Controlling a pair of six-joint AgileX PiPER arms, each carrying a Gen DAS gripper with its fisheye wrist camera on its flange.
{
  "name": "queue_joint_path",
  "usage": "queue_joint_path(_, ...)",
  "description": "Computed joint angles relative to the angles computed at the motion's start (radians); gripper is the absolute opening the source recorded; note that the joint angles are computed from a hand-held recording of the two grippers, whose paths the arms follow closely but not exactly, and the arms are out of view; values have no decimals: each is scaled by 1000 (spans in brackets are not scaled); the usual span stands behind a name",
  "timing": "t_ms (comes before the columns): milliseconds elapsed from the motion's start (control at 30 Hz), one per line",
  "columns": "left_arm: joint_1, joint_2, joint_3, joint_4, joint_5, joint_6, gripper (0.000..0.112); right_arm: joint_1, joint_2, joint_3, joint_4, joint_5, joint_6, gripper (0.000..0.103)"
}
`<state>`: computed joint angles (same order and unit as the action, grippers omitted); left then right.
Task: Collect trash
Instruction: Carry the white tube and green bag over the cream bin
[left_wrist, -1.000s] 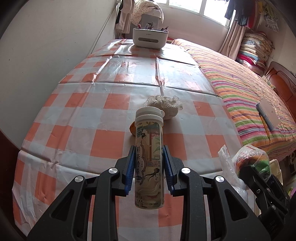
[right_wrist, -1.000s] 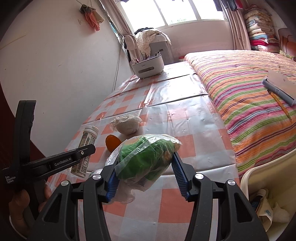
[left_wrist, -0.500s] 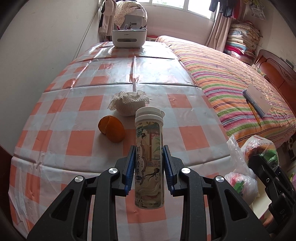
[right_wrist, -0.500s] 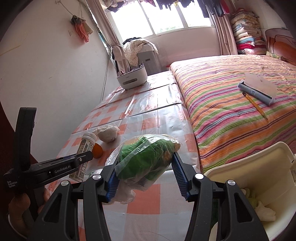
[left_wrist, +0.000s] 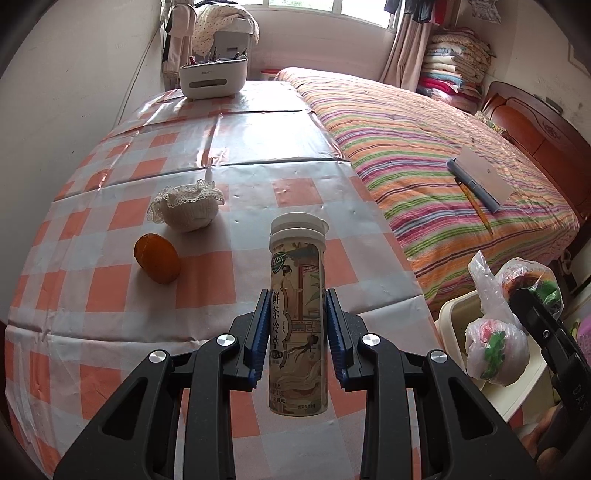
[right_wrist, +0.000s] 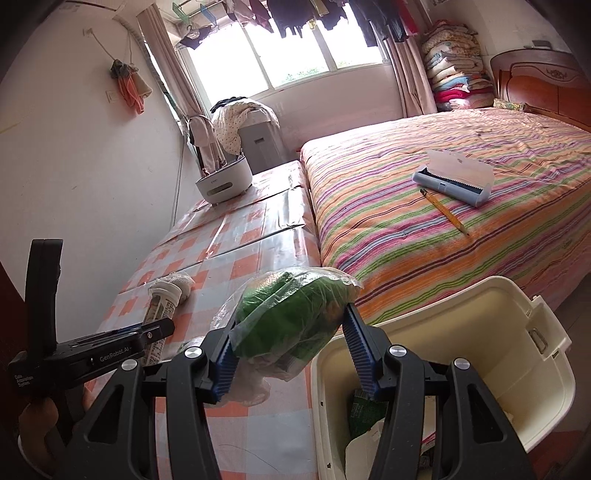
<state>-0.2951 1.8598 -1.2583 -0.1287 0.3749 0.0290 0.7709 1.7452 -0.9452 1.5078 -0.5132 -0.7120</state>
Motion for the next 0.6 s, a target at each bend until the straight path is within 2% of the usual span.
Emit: queue_joint_path(600, -158, 0, 11, 9, -4, -11, 28, 15, -116, 186, 4, -103, 106, 51)
